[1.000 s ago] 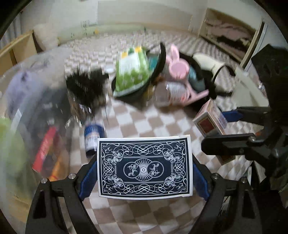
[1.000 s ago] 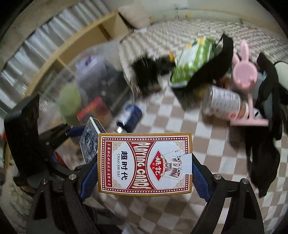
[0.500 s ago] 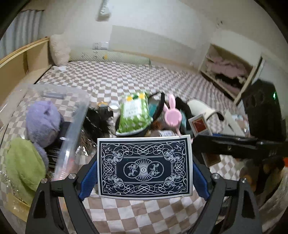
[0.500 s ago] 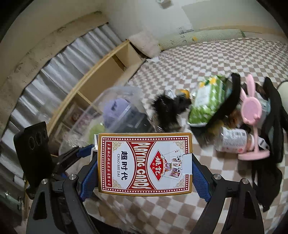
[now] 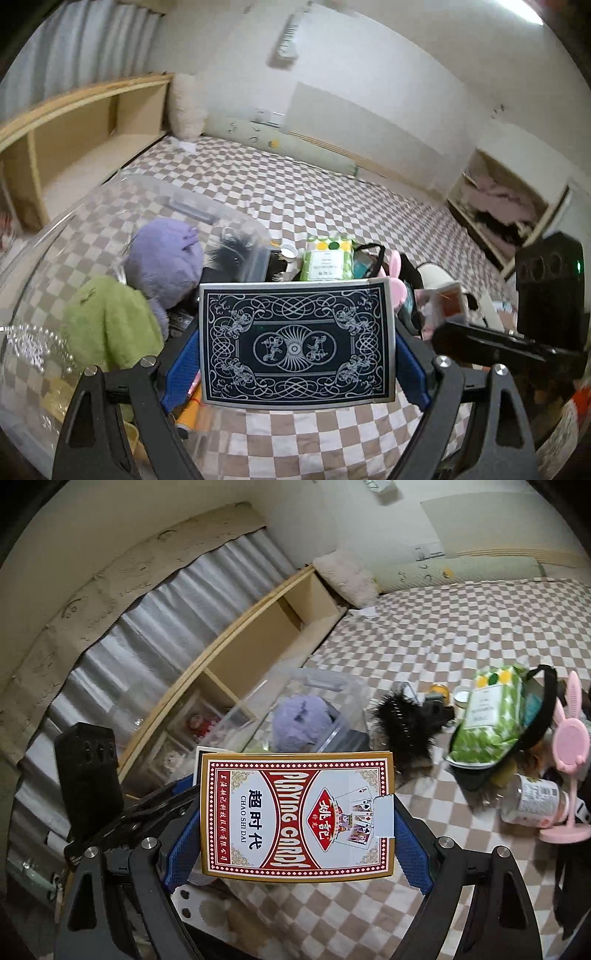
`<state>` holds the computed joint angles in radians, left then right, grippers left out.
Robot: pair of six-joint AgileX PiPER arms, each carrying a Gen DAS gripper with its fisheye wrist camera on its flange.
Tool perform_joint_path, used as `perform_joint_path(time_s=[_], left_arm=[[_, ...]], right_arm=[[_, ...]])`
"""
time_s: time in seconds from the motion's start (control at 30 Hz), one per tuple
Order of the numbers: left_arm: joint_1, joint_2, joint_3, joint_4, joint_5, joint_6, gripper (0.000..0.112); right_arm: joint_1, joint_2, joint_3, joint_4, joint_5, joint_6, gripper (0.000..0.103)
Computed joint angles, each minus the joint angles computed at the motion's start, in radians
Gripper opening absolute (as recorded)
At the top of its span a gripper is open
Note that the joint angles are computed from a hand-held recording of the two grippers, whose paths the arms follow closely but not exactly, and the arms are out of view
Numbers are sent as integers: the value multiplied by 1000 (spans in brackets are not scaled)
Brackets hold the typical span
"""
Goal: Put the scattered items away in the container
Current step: 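Lower the navy box into the bin and open the left tool while the right tool carries the red box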
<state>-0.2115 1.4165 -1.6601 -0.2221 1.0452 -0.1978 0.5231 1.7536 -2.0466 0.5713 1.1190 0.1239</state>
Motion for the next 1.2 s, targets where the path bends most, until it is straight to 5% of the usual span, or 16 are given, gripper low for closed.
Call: perform_joint_path(time_s=[0.33, 1.2], left_arm=[[168, 41, 20, -161, 52, -6, 90], [237, 83, 39, -170, 113, -54, 96]], right_arm=[[21, 63, -115, 7, 31, 19, 90], [64, 159, -251, -21, 83, 57, 90]])
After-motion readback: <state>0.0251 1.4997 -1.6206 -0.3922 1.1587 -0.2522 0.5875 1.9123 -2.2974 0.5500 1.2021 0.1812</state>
